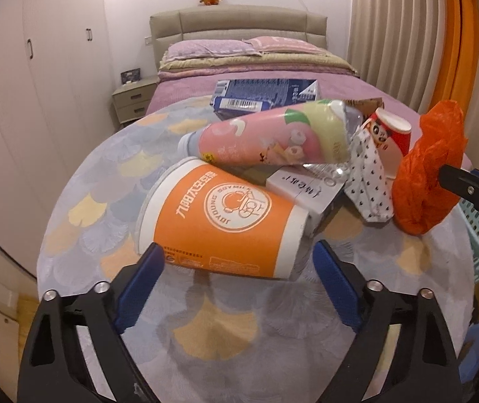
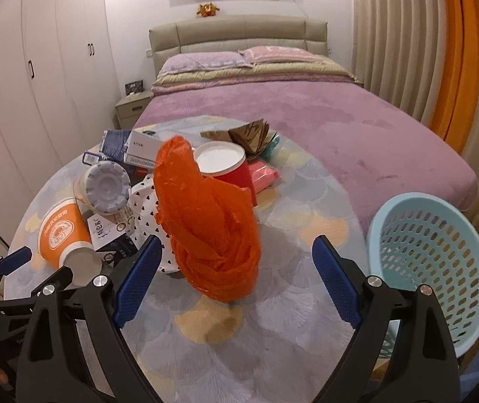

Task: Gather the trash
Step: 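Grasp the orange plastic bag with the right tool while the left tool grasps the orange paper cup, then carry the bag and cup over the blue basket and release both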

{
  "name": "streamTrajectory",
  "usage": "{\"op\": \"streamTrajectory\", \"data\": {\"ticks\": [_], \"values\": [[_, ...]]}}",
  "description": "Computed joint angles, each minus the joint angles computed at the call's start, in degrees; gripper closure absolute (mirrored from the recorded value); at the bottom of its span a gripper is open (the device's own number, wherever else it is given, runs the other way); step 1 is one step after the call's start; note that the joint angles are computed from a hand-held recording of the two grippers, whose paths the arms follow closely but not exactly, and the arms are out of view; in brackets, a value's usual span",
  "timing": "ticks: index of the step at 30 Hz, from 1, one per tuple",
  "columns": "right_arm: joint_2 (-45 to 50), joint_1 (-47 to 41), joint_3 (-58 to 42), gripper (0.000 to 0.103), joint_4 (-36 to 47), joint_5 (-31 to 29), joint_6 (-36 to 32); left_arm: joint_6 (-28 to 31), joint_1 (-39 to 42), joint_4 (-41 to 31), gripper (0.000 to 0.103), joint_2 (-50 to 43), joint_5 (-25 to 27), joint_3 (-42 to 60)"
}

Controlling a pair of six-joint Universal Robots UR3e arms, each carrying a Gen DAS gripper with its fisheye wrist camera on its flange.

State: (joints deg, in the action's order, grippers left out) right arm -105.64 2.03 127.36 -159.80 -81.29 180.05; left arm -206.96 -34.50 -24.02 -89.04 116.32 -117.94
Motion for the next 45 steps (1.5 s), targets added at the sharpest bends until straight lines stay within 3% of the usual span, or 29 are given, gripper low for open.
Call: {"op": "streamTrajectory", "data": {"ticks": [4, 8, 11, 13, 18, 20, 22, 28, 32, 39, 45], "values": [[3.68, 0.04, -1.2, 0.018, -1.09, 1.59, -0.02, -1.07, 2.47, -0.4, 0.021, 4.17, -2.14, -3.37], [5.79, -0.15, -2.43, 0.04, -0.31, 4.05, -0.37, -1.09, 4.5, -2.38, 0.021, 9.93, -0.65, -7.43], [6.74, 0.09, -3.01, 0.056, 0.29, 4.65, -0.62, 0.21, 8.51, -4.27, 0.021, 16.77, -3.16, -11.22], [6.91, 0.29, -2.89, 0.06, 0.03, 4.69, -0.51, 1.31, 10.48, -5.29, 0.021, 20.38, -5.17, -12.64], [5.76, -0.24, -1.94, 0.069, -0.58, 5.85, -0.63, 6.13, 18.7, -5.2, 0.011, 28.69, -19.48, -15.52], [5.07, -0.13, -2.03, 0.07, -0.33, 5.68, -0.69, 5.23, 21.81, -4.3, 0.011, 27.48, -24.86, -14.91], [3.86, -0.45, -1.81, 0.07, 0.01, 5.73, -0.98, 2.6, 24.17, -5.96, 0.011, 24.97, -26.86, -13.2], [0.34, -1.48, -1.54, 0.07, 1.47, 5.45, -2.12, -1.46, 24.13, -8.52, 0.013, 15.48, -23.83, -8.16], [-1.79, -3.42, -0.78, 0.07, 2.79, 7.33, -2.71, -2.08, 23.22, -9.07, 0.026, 11.25, -22.78, -5.78], [-9.11, -10.74, 0.44, 0.071, 8.51, 13.62, -5.58, -4.98, 20.15, -6.79, 0.031, 12.08, -19.78, -5.56], [-15.89, -18.88, -0.25, 0.071, 15.11, 19.07, -8.48, -6.46, 10.83, -6.77, 0.031, 13.95, -10.22, 0.54]]}}
